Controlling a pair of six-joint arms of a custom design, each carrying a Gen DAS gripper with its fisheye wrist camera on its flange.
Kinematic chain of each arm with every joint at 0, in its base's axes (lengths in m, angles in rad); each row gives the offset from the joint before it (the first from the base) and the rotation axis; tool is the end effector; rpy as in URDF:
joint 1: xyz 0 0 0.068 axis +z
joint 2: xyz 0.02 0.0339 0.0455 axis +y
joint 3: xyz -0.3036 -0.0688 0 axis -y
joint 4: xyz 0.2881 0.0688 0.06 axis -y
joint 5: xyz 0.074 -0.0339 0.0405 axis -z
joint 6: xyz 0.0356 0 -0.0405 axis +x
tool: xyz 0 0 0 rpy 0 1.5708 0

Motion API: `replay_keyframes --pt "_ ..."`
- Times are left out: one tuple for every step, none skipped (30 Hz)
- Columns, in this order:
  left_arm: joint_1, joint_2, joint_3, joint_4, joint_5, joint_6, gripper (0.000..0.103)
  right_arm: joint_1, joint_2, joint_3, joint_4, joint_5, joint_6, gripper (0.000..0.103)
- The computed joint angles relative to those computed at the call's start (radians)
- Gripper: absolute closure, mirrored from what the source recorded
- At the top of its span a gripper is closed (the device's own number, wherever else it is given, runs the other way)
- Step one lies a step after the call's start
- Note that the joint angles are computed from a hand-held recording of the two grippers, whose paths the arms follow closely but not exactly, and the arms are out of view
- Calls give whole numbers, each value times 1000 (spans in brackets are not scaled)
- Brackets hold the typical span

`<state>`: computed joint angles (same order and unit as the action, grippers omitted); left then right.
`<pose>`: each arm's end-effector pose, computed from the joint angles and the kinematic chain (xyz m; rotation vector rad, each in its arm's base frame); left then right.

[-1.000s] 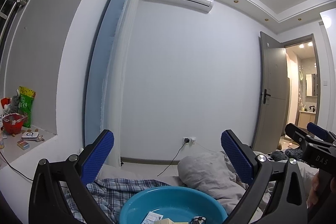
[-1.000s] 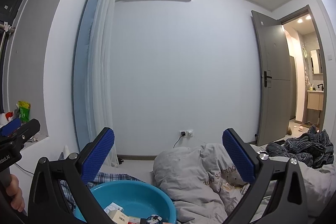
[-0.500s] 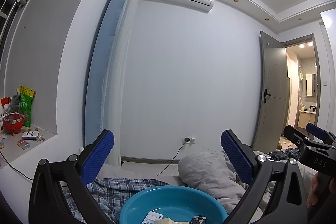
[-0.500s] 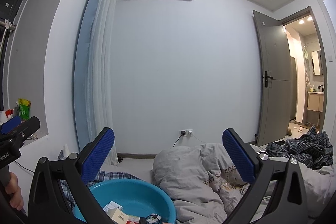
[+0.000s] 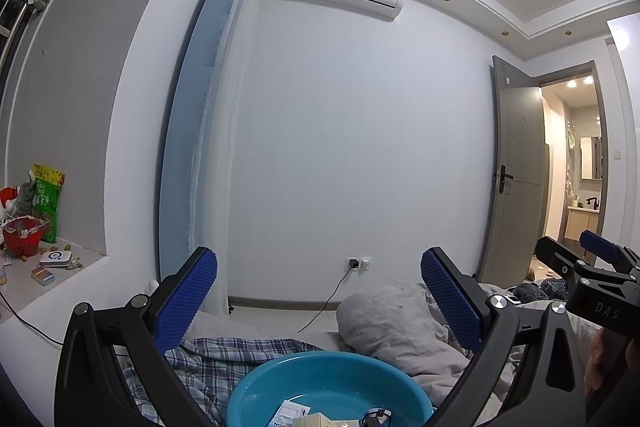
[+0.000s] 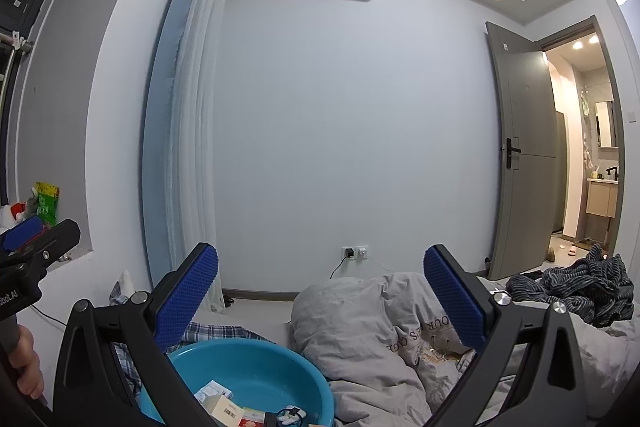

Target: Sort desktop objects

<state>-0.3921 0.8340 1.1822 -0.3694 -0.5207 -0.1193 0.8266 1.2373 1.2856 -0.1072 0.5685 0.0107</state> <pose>0.1650 -0.0491 0.4908 -0.1882 1.5780 0.0156 0.2236 0.2146 0.4681 -0.2252 1.6078 0.1821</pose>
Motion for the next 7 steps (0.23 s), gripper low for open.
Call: replay_keyframes --pt "-1 0 0 -2 1 0 0 -1 0 0 0 -1 1 1" --pt "-1 0 1 -3 2 0 0 -2 1 -1 1 0 2 1" --pt "-2 0 1 -3 1 0 0 -2 2 0 1 1 2 1" --pt "-4 -1 0 -3 -1 1 0 -3 2 0 1 1 2 1" --pt "-7 -2 -1 -3 -3 1 0 -4 2 0 2 1 3 1" --pt "-5 -1 1 -4 -2 1 0 -4 3 1 1 2 4 1" --pt "-6 -1 1 -4 -2 0 0 -5 4 2 0 2 5 1"
